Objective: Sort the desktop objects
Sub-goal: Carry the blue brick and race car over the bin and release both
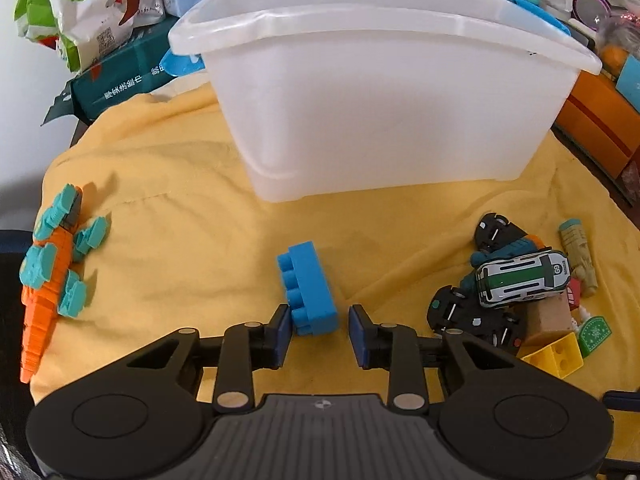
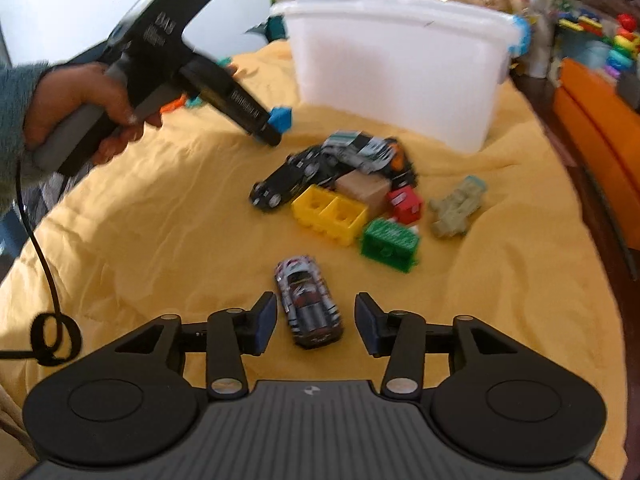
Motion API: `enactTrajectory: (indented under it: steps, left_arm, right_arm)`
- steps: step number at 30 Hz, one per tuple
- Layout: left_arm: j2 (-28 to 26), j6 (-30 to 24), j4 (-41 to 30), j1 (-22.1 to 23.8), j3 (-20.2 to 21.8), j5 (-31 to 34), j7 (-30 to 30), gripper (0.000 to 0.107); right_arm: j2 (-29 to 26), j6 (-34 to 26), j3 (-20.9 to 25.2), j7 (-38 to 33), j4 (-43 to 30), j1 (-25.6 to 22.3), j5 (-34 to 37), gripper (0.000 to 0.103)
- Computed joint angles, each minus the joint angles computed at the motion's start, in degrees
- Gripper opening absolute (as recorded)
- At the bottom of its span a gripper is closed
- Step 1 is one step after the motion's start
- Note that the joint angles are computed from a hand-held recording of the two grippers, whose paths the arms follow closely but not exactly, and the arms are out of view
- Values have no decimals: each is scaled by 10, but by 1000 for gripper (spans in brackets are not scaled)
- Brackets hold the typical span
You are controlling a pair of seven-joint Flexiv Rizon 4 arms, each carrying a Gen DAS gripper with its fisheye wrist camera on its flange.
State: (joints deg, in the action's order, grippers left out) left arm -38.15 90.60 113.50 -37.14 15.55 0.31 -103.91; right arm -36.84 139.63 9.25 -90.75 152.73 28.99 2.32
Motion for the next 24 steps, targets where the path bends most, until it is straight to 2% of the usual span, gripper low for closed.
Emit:
enactTrajectory:
  steps: [3,5,8,12,16,19,22,24]
  left_arm:
    - [1,22,9,14,-14,-6,-2,35]
    - [1,33,12,20,-21,-12,2,35]
    - [-2,30,4,13,-13,-23,12,35]
    - [-11,13,-14,4,-3,-33,14,35]
    - [-24,-6,-41,-59,59,-7,4,35]
    - [-42,-45,-68,-104,107,12,-23,35]
    - [-46,-71,-78,-98,103,26,-41,32]
    - [-44,-63,-73,-79,86,36,-48,26]
  right_arm:
    - [-13,-5,-12,-16,-13,22,18,46]
    - [-10,-13,-16,-28,-15,27,14,35]
    - [7,-15,-26,-55,-8,59,43,33]
    - [42,4,-20,-60,-1,47,50,33]
    - [81,-13,-25,-60,-10,35,58,33]
    - [100,-17,-24,-53,-20,17,55,33]
    - [119,-28,-24,-45,-39,-6,40,33]
    - [129,-31,-22,-36,-52,-30,19,33]
